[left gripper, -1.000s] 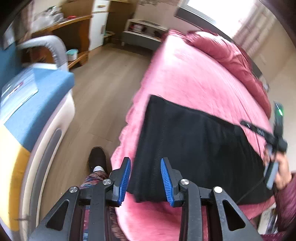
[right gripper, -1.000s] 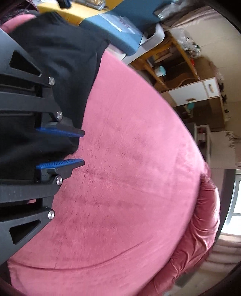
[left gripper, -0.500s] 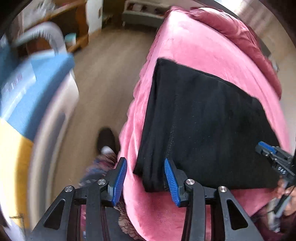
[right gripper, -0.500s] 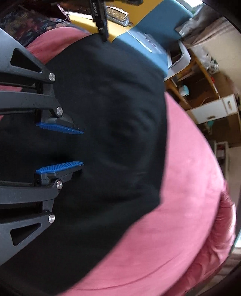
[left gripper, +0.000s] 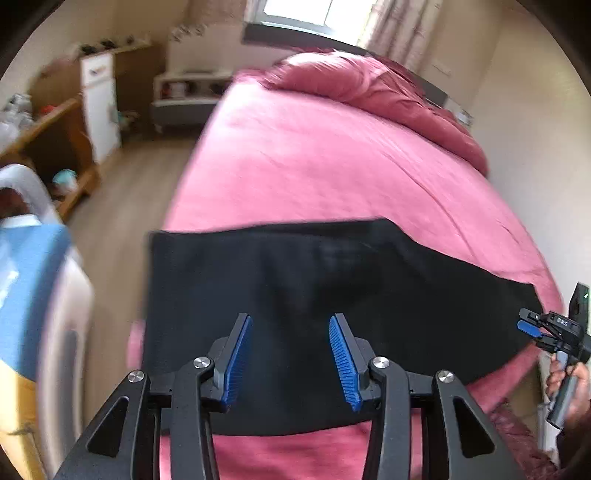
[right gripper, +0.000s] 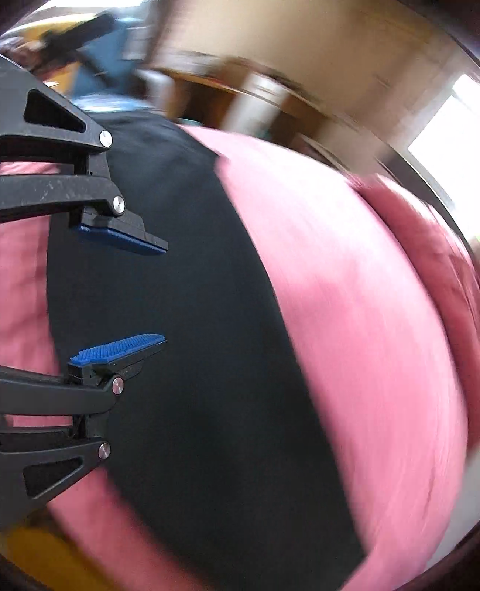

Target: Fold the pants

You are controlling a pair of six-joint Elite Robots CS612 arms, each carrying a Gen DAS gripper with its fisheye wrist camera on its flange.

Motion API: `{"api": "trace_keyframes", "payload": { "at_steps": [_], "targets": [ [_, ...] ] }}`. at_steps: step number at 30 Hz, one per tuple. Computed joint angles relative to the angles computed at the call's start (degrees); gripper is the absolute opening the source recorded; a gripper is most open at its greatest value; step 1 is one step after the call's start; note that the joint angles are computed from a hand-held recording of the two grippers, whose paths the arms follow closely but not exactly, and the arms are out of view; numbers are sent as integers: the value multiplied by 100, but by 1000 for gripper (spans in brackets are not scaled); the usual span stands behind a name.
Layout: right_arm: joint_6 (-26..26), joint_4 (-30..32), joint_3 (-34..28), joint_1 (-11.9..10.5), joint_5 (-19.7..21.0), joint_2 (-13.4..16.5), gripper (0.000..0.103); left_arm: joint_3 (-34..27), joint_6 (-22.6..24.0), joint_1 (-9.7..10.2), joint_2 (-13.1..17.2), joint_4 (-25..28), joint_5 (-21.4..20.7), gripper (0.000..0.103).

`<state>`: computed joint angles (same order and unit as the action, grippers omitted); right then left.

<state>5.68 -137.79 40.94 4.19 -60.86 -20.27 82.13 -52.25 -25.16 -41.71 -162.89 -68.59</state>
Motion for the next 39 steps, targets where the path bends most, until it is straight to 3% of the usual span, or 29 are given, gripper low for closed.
{"api": "trace_keyframes", "payload": {
  "at_steps": [5, 9, 12, 14, 19, 21, 23, 26, 29, 33, 39],
  "targets": [
    [1805, -1225, 668, -471, -270, -173, 47, -517, 206, 62, 304, 247, -737, 44],
    [2951, -1850, 805, -723, -322, -73, 47, -847, 290, 55, 445, 563, -957, 44],
    [3518, -2103, 674, -830, -327, 85, 47, -1039, 408, 44, 549, 756, -1032, 44],
    [3660, -2114, 509, -930, -343, 194, 47, -1125, 456, 17, 594, 869, -1035, 44],
    [3924, -2065, -71, -926, -372, 536, 43, -1281, 582, -29, 681, 1148, -1077, 44],
    [3862, -1869, -368, -918, -433, 662, 37, -1375, 597, -31, 734, 1280, -1154, 44],
    [3664, -1497, -856, -887, -491, 863, 22, -1475, 552, -21, 804, 1388, -1291, 44],
    [3194, -1107, -1339, -815, -633, 1023, 14, -1551, 497, -12, 852, 1526, -1390, 44],
    [2645, -1372, -1281, -745, -499, 904, 14, -1570, 444, 14, 887, 1467, -1541, 44],
    [1504, -1423, -1014, -569, -336, 582, 14, -1572, 512, 30, 906, 1250, -1599, 44],
    [-279, -1166, -667, -134, -335, 204, 14, -1569, 461, 73, 927, 885, -1717, 44]
  ]
}}
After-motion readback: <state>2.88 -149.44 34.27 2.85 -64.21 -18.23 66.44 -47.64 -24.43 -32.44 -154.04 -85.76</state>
